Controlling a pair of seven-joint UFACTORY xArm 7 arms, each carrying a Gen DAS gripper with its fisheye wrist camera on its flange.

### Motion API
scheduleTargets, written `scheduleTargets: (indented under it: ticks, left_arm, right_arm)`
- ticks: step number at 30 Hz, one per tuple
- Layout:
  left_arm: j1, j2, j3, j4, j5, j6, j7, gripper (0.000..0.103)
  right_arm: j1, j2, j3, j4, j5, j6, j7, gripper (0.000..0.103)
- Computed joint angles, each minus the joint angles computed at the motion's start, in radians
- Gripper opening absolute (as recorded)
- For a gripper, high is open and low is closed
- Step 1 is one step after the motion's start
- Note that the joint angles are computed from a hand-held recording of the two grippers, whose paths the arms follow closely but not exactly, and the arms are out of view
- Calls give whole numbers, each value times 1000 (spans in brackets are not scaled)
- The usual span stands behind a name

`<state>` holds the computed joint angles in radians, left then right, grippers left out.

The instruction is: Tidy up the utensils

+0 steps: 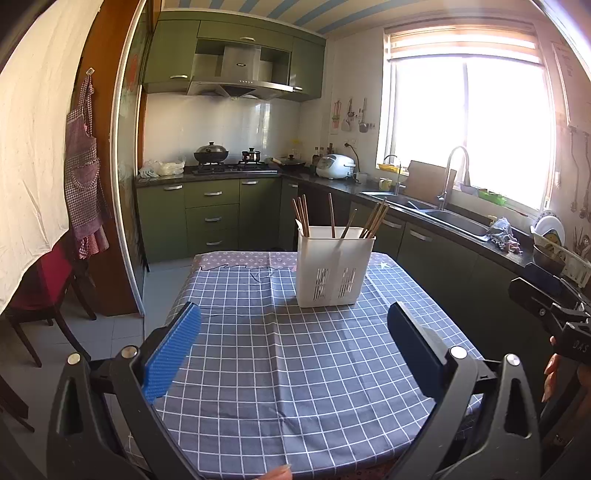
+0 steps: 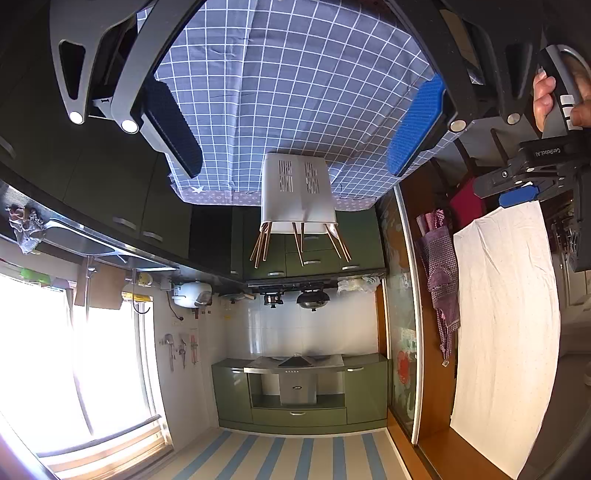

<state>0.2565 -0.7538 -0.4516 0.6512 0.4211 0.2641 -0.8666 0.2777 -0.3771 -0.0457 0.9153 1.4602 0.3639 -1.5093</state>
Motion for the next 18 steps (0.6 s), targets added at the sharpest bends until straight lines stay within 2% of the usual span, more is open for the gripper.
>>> scheduleTargets:
  ticks: [18]
  left_arm:
    - [-9,-3,0,5,7,19,-3,96]
  right_arm:
    - [-5,25,4,12,-10,18,9,98]
